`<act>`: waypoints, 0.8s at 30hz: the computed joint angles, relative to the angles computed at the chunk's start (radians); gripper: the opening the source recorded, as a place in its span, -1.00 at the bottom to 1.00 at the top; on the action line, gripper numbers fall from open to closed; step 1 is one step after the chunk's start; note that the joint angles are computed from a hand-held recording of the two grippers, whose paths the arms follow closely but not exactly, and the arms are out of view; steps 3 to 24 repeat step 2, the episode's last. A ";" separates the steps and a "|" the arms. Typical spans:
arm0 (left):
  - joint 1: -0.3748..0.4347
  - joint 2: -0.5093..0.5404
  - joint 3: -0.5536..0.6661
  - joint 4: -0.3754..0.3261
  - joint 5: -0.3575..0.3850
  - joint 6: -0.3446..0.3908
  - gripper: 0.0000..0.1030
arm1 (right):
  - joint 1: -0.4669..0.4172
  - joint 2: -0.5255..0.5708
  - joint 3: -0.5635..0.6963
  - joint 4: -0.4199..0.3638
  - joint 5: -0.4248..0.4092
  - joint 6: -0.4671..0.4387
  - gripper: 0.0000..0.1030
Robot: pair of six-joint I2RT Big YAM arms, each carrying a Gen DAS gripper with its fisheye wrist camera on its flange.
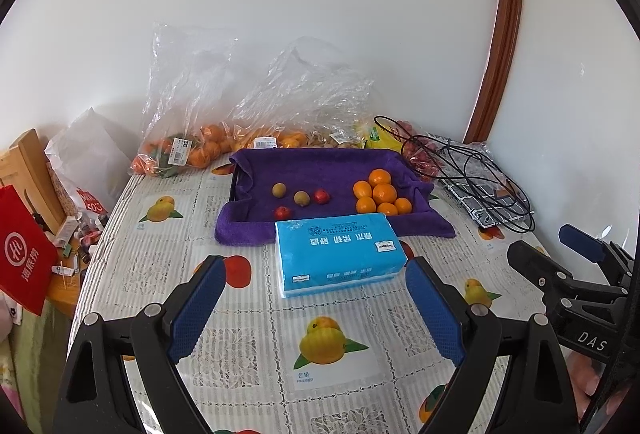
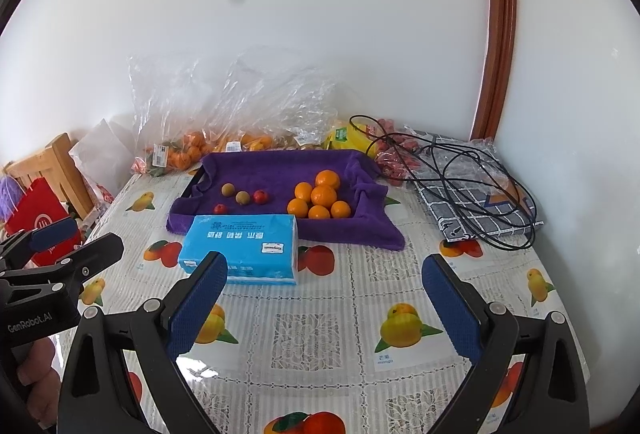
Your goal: Organize fruits
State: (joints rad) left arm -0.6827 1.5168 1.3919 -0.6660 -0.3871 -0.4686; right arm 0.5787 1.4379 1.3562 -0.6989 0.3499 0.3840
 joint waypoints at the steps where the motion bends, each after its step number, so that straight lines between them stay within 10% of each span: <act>1: 0.002 0.000 0.001 0.003 0.003 0.002 0.77 | 0.000 0.000 -0.001 0.003 -0.002 0.000 0.88; 24: 0.003 0.001 0.000 0.008 0.004 0.005 0.77 | -0.001 0.002 -0.001 0.005 -0.004 0.000 0.88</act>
